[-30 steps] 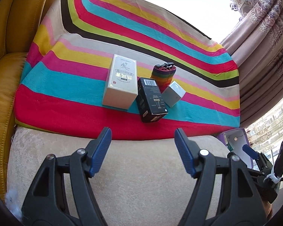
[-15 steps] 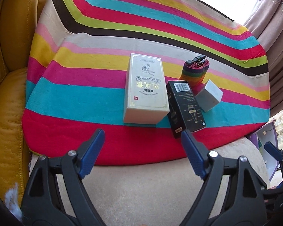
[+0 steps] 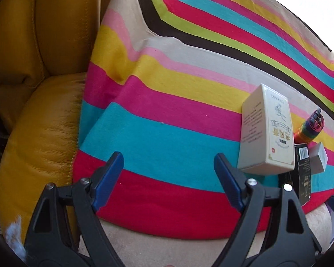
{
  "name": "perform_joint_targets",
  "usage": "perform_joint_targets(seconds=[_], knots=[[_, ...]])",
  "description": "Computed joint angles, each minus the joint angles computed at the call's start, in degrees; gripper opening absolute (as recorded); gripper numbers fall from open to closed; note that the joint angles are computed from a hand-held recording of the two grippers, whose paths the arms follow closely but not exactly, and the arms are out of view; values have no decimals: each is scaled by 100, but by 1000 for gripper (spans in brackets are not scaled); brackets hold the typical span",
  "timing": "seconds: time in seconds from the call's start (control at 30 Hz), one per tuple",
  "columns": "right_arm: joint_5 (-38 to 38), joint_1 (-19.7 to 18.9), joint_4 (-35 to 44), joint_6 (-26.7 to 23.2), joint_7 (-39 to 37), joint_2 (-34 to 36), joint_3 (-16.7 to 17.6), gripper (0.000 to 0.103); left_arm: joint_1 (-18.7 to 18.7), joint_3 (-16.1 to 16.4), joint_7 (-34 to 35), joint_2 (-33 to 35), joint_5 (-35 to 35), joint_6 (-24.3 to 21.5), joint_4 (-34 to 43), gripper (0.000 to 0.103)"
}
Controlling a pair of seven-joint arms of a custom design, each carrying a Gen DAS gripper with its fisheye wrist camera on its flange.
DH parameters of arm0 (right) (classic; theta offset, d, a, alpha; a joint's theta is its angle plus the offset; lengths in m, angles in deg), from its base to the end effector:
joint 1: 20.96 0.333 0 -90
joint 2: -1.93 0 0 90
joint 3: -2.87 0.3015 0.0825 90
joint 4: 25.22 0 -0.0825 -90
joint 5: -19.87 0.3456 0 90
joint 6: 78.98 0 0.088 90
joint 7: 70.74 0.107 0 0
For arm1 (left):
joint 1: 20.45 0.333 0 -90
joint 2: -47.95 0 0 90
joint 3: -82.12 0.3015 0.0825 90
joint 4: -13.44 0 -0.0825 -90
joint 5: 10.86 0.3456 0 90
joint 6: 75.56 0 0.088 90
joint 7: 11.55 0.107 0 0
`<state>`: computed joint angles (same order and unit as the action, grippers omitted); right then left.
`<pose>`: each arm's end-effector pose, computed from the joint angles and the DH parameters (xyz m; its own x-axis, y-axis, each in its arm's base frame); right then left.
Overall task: Organize objects
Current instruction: 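Grasp the black wine-glass print box with the left tool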
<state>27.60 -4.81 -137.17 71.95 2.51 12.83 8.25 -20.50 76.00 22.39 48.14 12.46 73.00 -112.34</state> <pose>0.5613 0.2147 0.4425 0.5297 -0.8481 0.0083 -0.7417 -0.4679 -0.4806 0.5292 -0.0648 0.4318 0.5135 -0.8530 0.0933 -0.7432 -0.4964 -0.4486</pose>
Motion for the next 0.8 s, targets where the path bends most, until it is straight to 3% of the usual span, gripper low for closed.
perform_joint_targets(seconds=[0.17,0.23,0.37,0.53,0.63,0.73,0.8], knots=[[-538,238,917,-495,539,730,-91,91,8,-53,47,-406,-67,848,-576,85],[-696,286,1205,-680,688,951,-138,91,-1,-84,217,-474,-271,959,-664,85],[-1574,472,1197,-552,1654,976,-557,91,-16,-130,470,-440,-596,1060,-635,85],[-1814,217,1374,-624,2253,1132,-687,91,-156,-172,933,-422,-1143,1401,-701,85],[-1602,-26,1314,-536,2232,1119,-582,91,-411,-184,1857,-413,-1938,1846,-754,85],[-1117,-365,1044,-304,1915,943,-386,91,-666,-293,2605,-286,-2502,1896,-544,85],[-1129,-353,764,-36,2032,769,-470,91,-745,-394,2711,-87,-2399,1757,-235,86]])
